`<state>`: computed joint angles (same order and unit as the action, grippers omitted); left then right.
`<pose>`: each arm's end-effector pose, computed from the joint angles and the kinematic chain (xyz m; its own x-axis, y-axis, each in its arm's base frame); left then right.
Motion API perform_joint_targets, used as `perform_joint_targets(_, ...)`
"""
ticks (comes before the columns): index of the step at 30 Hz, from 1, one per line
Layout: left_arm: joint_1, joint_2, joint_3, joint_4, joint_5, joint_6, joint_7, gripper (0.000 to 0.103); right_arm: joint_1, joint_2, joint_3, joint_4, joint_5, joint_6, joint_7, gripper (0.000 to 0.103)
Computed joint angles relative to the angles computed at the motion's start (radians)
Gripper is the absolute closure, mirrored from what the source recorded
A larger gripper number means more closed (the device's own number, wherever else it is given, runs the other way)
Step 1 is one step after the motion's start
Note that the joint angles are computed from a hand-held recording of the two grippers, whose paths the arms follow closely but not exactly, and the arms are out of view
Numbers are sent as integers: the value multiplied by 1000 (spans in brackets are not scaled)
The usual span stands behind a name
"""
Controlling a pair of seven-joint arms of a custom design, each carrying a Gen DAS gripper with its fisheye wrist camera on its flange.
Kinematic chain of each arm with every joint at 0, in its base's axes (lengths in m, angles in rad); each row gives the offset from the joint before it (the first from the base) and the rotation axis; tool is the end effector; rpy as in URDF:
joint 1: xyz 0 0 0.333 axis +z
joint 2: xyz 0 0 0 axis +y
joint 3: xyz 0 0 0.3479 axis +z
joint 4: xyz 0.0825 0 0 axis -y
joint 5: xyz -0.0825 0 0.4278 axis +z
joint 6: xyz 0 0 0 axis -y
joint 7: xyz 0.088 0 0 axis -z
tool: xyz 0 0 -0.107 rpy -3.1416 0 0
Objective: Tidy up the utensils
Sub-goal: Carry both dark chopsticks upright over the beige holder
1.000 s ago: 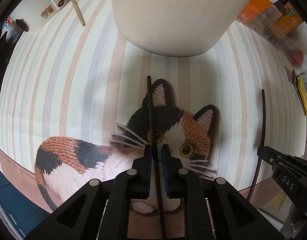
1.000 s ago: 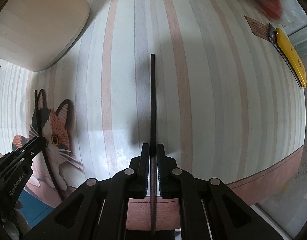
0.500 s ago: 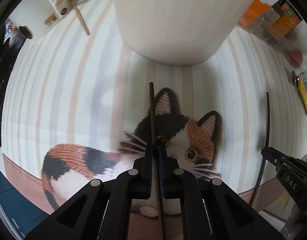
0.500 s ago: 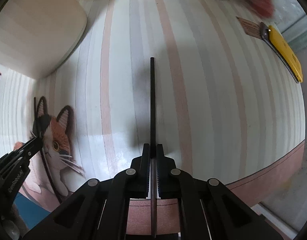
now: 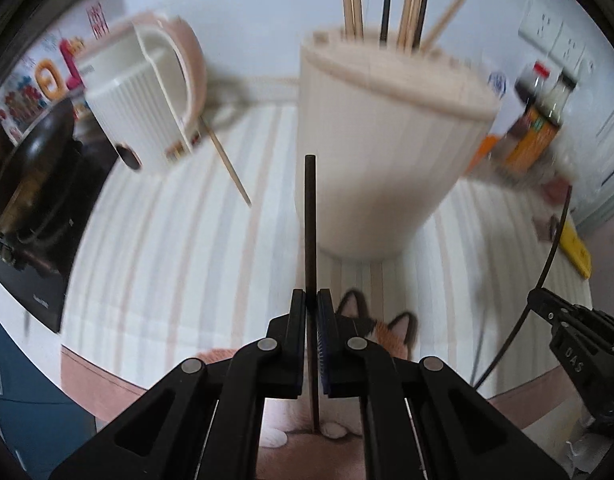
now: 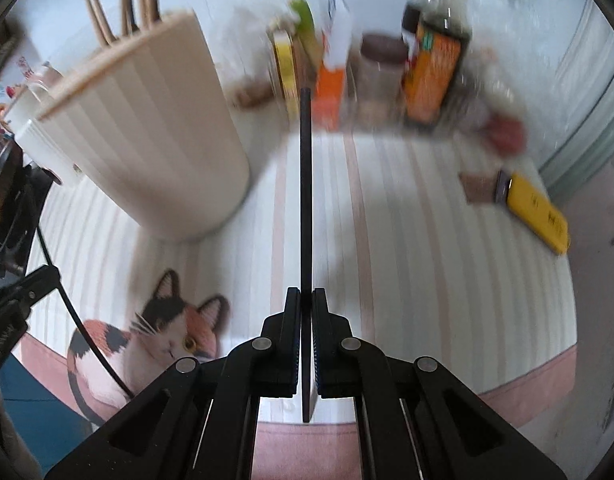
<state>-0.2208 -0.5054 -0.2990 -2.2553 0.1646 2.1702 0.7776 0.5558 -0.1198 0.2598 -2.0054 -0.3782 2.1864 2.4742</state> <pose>0.3994 -0.2480 0.6102 0.1997 -0.9785 0.0506 -0.8596 -0.1997 -0.4704 0.4100 0.4244 0.5585 0.0795 -0.9960 0.0405 -0.8883 -0.0892 -0.4506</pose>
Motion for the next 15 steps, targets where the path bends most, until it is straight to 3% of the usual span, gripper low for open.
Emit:
perform_joint_targets(10, 37, -48, -10, 21, 73, 19, -13, 100, -3, -4, 20, 56, -182, 35, 70, 98)
perform_joint_targets(15, 53, -61, -5, 37, 89, 23, -5, 100, -5, 3, 15, 94, -196, 63, 73, 98)
